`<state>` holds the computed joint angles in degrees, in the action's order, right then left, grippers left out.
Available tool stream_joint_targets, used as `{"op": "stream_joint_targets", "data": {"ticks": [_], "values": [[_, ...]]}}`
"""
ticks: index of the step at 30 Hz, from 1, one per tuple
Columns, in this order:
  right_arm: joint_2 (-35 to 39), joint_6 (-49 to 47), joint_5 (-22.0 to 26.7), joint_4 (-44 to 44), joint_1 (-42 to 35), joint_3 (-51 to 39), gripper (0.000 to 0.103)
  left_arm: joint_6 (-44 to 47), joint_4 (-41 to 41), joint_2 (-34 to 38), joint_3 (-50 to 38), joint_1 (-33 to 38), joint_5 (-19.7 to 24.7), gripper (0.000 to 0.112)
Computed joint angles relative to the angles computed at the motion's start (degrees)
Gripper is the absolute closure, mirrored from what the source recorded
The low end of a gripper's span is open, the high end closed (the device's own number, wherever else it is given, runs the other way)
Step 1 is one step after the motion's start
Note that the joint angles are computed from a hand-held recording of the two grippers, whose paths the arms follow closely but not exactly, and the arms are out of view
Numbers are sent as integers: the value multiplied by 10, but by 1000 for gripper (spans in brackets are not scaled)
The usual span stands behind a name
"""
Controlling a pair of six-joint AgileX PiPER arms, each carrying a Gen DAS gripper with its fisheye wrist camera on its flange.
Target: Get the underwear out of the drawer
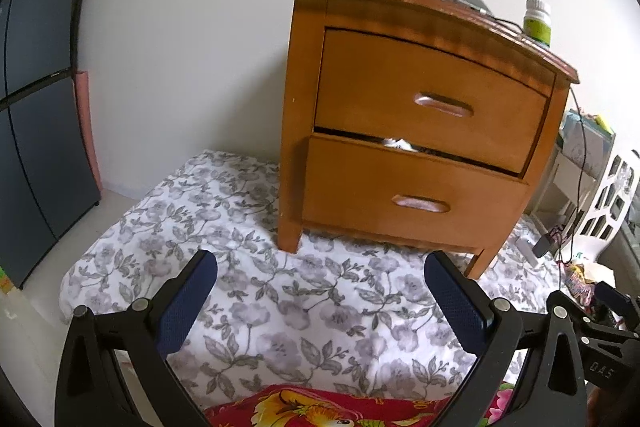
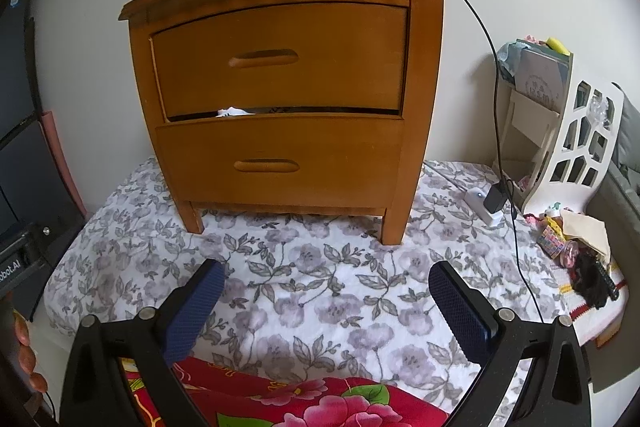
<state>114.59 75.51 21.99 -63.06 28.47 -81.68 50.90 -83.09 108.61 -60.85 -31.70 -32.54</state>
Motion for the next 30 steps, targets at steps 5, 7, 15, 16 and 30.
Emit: {"op": "stream_joint_targets", "data": {"ticks": [5, 7, 15, 16, 30], "values": [[-1, 5, -2, -4, -1, 2, 0, -16, 25, 2, 1, -12, -24, 9], [-1, 0, 0, 1, 0, 1, 0, -12, 23, 3, 0, -14, -33, 9], [-2, 2, -2, -2, 0, 4, 0, -7, 32, 0, 10, -24, -53, 9], [-1, 1, -1, 0, 0, 4, 0, -4, 31, 0, 9, -26, -57, 9], [5, -15, 3, 19, 3, -4, 0, -9, 37, -11, 16, -23, -41, 9]]}}
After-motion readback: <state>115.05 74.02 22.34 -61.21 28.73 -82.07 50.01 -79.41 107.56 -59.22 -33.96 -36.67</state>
